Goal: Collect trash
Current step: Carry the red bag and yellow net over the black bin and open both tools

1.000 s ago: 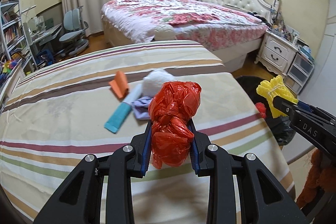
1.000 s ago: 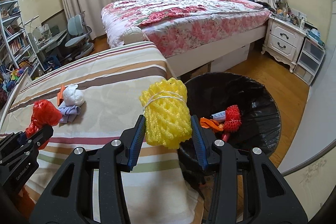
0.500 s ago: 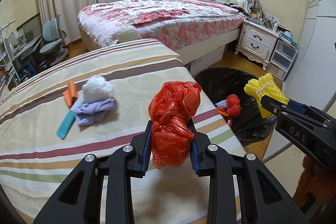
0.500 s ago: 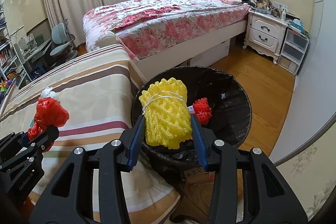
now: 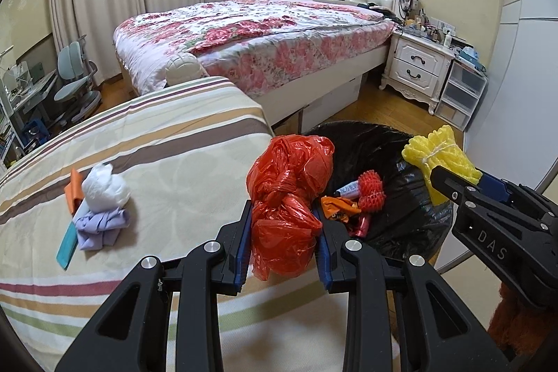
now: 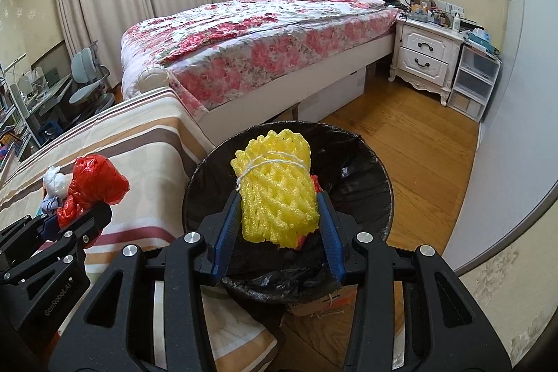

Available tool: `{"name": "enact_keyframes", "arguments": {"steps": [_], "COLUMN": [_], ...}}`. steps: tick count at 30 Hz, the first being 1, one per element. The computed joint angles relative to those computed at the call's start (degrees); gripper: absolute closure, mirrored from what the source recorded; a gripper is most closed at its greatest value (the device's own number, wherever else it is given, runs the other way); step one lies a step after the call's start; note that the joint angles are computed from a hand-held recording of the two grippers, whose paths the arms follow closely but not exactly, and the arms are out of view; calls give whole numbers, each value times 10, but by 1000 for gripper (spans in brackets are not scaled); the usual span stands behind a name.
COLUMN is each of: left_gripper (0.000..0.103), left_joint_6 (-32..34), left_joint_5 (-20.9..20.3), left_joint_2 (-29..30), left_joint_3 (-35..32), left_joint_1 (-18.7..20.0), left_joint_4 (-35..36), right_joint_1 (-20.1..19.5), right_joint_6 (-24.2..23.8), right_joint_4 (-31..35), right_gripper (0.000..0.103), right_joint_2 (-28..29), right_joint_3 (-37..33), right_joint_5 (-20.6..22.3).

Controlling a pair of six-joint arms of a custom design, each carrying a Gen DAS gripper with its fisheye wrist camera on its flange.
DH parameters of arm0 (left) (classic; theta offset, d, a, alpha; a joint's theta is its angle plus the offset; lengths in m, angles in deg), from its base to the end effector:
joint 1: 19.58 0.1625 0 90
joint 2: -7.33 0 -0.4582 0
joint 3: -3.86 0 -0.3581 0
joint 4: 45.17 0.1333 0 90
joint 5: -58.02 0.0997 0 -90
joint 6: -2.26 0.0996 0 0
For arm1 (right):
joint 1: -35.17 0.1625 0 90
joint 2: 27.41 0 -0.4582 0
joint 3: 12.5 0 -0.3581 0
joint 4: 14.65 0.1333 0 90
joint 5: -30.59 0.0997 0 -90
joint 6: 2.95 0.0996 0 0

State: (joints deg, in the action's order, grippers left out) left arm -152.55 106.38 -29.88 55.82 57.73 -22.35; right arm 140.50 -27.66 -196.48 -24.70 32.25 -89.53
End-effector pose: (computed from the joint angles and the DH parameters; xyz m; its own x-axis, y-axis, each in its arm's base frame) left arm 0.0388 -0.7359 0.2240 -0.7074 -0.0632 -0.7040 0.4808 0.6871 -0.5448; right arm 0.3001 -0.7797 -0.1149 -0.7631 -0.1885 0.6182 -0.5592 0.6722 -0.4853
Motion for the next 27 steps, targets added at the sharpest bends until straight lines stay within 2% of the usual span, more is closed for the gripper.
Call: {"name": "enact_keyframes", "arguments": {"steps": [14,27], "left_gripper": [71,71], "left_joint_6": [13,9], "left_joint_5": [-8,-21], "left_joint_2": [102,183], "left_joint_3": [-174,-328], "left_joint_1": [-2,0], "left_joint_4": [85,179], "right_joint_1": [-16,-24], "right_joint_6": [-1,5], "right_joint_4": [62,95], "right_gripper": [60,60], "right_joint_2": [48,71], "right_joint_3": [-124,-184], "right_joint_5": [-11,-19]}}
